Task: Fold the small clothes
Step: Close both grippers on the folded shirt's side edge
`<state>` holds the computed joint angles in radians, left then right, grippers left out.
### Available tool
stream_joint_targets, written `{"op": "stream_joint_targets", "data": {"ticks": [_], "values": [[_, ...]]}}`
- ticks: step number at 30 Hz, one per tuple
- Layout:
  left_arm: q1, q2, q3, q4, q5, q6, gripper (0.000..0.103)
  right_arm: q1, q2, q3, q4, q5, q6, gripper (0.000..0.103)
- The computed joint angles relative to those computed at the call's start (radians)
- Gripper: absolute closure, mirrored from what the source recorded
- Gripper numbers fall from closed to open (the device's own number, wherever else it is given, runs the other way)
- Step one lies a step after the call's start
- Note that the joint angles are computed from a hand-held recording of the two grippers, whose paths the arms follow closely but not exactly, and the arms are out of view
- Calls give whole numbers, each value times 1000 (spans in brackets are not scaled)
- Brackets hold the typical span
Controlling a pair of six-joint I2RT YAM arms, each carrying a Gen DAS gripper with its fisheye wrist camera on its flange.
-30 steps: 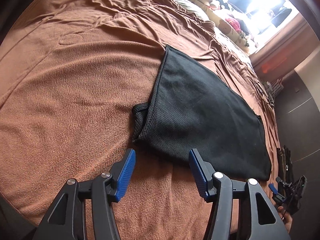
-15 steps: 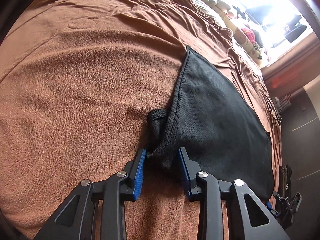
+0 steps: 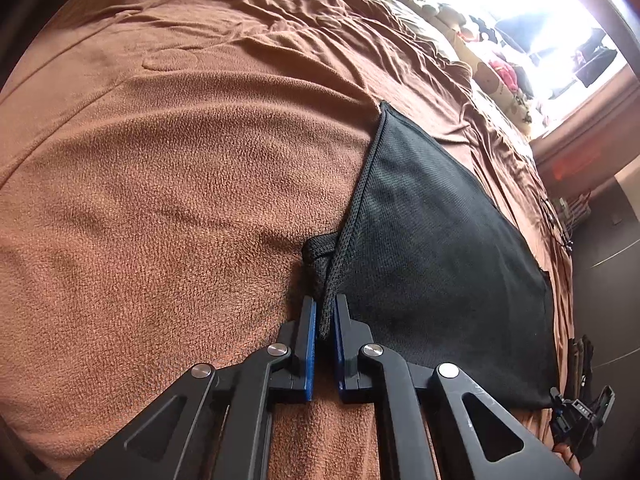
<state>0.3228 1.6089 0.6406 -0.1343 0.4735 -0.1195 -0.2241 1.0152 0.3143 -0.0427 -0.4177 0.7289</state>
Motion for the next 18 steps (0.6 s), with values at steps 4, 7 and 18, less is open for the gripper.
{"op": "stream_joint_targets", "data": {"ticks": [4,7,18], "values": [[19,-79,-18,-30,32,22,96,2,-92,3,-76,-5,-9,100],[45,-135,-21,-82,60,52,96,-6,-143,11,-145,-13,-32,100],[201,-247,-84,-228,146,218,96,-78,-327,32,-426,-75,-133,101]]}}
